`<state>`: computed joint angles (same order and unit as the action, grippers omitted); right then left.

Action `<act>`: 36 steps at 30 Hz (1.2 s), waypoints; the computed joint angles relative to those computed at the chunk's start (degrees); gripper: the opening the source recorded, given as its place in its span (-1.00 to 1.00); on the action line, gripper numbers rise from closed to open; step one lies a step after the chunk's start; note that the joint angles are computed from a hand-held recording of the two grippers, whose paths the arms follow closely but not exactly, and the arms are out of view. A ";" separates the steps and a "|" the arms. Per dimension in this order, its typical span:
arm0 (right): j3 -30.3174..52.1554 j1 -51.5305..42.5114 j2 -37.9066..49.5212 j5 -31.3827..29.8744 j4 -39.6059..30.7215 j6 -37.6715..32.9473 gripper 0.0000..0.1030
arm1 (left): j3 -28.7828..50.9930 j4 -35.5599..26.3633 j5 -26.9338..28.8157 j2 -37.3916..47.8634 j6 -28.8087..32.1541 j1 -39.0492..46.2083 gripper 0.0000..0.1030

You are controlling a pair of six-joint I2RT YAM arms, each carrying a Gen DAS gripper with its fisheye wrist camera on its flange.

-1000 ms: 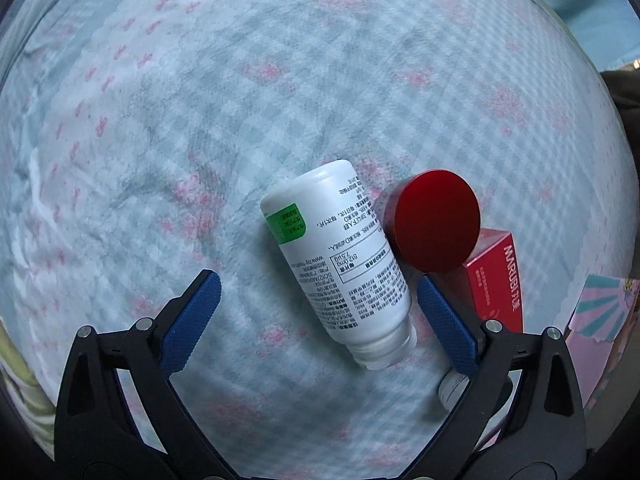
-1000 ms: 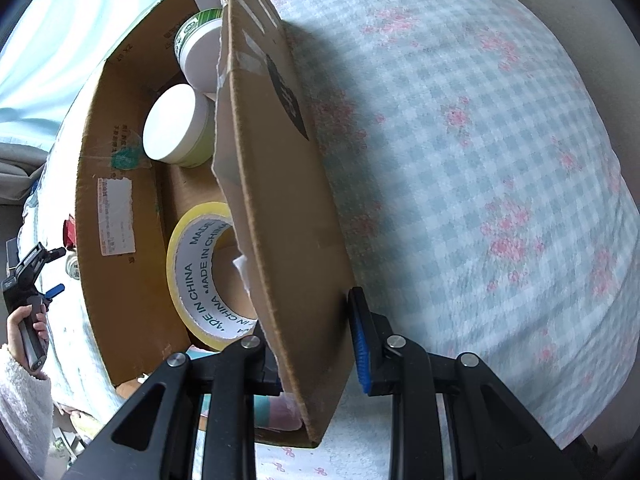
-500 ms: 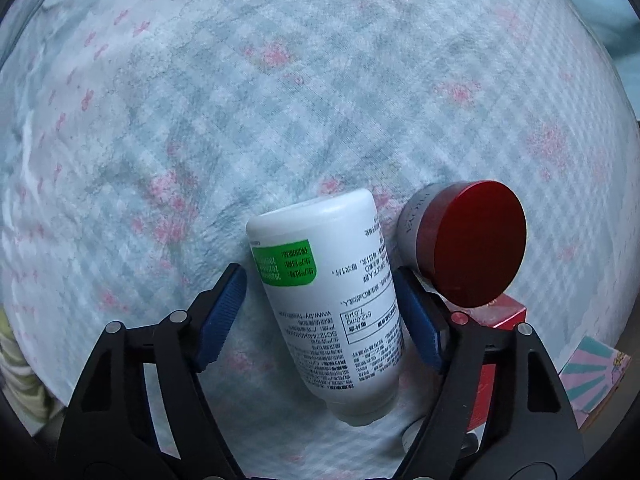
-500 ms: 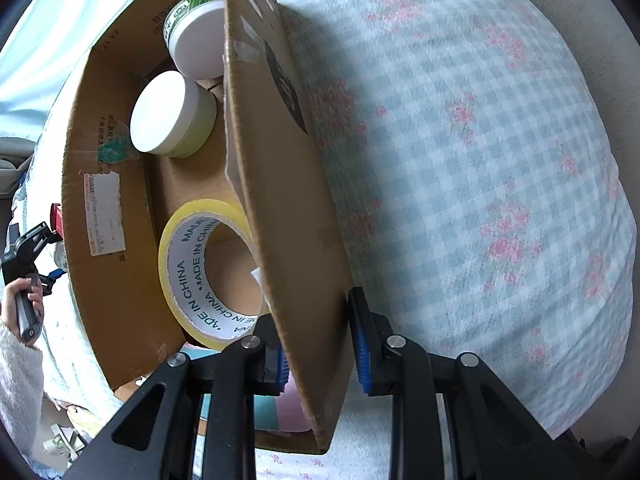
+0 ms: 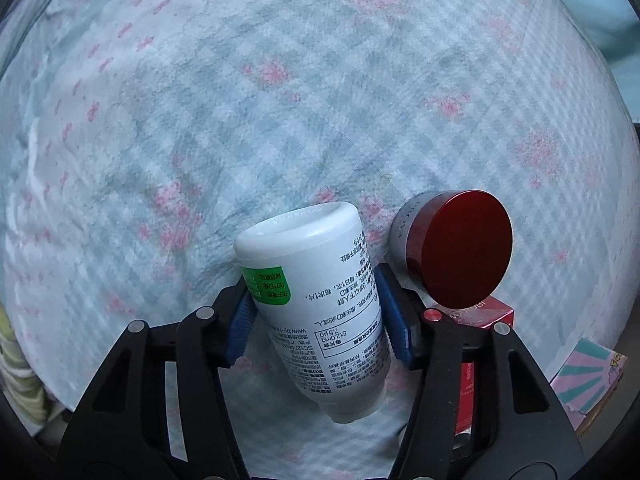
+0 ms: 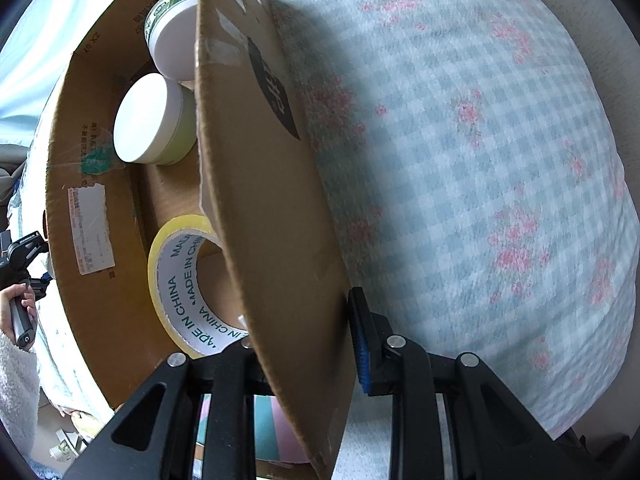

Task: Organize rigid objects
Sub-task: 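Grasp the white pill bottle with the left tool, then carry the white pill bottle with the left tool and drop it into the box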

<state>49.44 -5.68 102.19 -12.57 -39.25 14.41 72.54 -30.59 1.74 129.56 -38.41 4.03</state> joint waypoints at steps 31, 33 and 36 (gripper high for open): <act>-10.50 -9.33 -23.59 -1.80 -8.28 -12.76 -0.62 | -5.60 -14.62 0.19 -40.83 4.03 -17.93 -0.09; -9.96 -9.73 -24.24 -1.70 -9.78 -13.62 -0.63 | -2.10 -15.87 -0.52 -39.78 2.35 -22.61 -0.09; -10.24 -10.13 -25.31 -1.67 -10.88 -15.25 -0.63 | 3.14 -16.84 -1.69 -36.39 0.37 -29.51 -0.09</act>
